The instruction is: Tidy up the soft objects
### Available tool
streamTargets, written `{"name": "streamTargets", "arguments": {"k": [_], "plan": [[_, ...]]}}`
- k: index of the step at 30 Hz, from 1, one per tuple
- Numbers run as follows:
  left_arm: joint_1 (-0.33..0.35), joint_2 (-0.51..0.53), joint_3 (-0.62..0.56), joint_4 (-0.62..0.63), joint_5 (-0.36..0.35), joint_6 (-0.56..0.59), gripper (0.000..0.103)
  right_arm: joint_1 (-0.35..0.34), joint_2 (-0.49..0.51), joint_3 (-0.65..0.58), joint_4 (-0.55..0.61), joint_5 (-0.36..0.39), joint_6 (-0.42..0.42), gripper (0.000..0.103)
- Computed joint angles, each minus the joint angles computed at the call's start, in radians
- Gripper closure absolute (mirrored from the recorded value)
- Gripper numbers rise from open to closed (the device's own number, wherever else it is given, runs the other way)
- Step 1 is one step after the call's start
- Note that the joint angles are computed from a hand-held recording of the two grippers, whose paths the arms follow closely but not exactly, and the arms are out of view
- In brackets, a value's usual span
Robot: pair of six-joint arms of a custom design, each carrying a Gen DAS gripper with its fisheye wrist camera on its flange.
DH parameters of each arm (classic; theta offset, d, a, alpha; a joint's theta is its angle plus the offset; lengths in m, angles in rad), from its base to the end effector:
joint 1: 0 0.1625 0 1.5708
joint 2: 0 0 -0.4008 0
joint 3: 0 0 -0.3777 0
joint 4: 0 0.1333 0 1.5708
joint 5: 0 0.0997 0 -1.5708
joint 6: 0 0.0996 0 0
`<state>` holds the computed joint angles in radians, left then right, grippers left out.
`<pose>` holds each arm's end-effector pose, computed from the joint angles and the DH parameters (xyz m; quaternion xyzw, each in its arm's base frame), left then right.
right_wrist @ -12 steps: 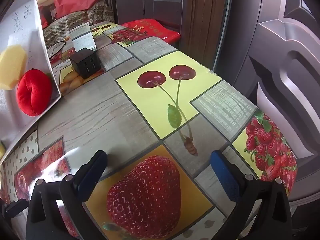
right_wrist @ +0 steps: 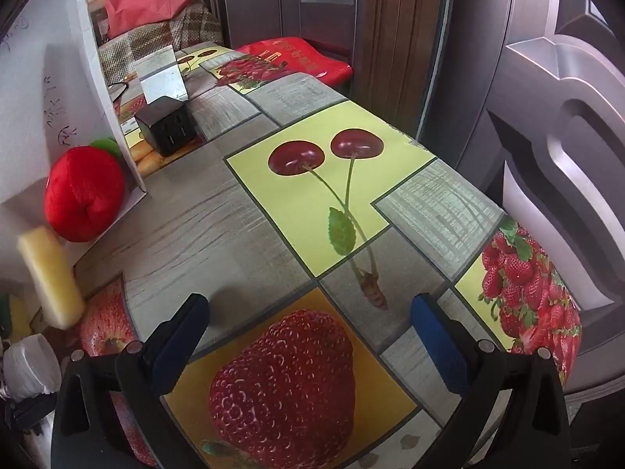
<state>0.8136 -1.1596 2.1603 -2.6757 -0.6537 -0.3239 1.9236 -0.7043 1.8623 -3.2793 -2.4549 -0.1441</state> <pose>-0.1682 -0.4871 0.1621 0.1700 0.8795 -0.2675 0.3550 0.2515 -0.5201 0.0744 0.1012 -0.8717 0.2872 0.3839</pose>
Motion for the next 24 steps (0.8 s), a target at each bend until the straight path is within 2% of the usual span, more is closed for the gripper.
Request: {"name": "streamTargets", "arguments": {"k": [24], "plan": [[0.000,0.014,-0.010,-0.002,0.000,0.000,0.001,0.000,-0.006,0.007,-0.011,0.006,-0.009,0.000]]}}
